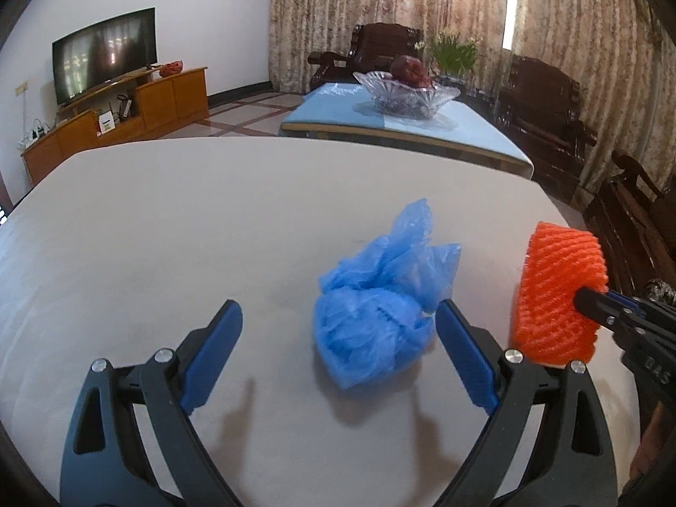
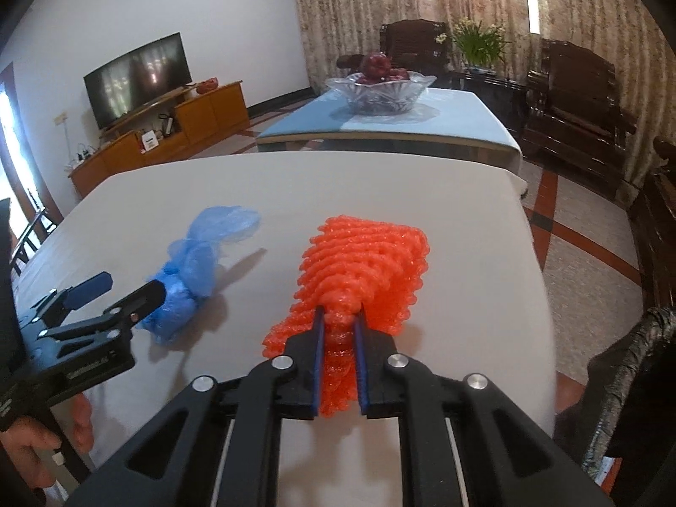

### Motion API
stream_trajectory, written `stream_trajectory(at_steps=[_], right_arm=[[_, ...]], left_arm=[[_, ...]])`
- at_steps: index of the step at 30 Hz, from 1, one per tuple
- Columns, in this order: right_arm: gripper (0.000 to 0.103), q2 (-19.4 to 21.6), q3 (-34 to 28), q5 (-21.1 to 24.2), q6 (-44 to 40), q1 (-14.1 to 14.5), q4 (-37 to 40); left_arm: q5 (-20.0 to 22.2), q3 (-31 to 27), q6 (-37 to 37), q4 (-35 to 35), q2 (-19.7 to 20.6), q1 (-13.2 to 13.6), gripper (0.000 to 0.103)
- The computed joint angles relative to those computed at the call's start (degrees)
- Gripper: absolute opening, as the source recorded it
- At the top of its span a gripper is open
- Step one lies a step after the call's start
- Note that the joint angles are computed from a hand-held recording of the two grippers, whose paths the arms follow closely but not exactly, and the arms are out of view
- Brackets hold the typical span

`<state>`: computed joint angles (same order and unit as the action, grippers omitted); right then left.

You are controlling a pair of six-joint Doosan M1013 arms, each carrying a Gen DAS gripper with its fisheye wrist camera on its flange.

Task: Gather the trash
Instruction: 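Grasp the orange foam net with the right gripper while the left grasps the blue bag, then carry the blue bag and foam net over the bin and open both grippers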

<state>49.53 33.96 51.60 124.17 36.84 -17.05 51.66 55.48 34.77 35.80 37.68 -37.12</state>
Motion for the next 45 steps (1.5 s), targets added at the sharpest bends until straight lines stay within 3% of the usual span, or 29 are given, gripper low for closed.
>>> stream_trajectory(at_steps=[5, 6, 7, 12, 28, 45], right_arm=[[0.012, -0.89, 1.68, -0.57, 0.76, -0.26, -0.69], [0.012, -1.10, 2.07, -0.75, 0.79, -0.28, -0.76], [0.012, -1.21, 2.26, -0.83, 0.75, -0.29, -0.76], [0.012, -1.35, 2.39, -0.81, 0.34, -0.40, -0.37], [0.012, -5.75, 7.21, -4.33, 0.60, 0.52, -2.05], [0.012, -14.58, 17.24, -8.28, 8.02, 2.16, -11.20]], left_arm=[[2.12, -3.18, 3.00, -3.06, 2.30, 0.29, 0.088], [2.07, -3.50, 3.74, -4.28, 2.57, 0.45, 0.075], [1.64, -3.60, 4.95, -6.10, 2.60, 0.70, 0.055], [-0.03, -3.26, 4.66, -8.24, 2.24, 1.05, 0.045], [1.35, -0.57, 0.31, 1.24, -1.94, -2.54, 0.043], [2.01, 0.31, -3.10, 5.99, -5.25, -6.24, 0.043]])
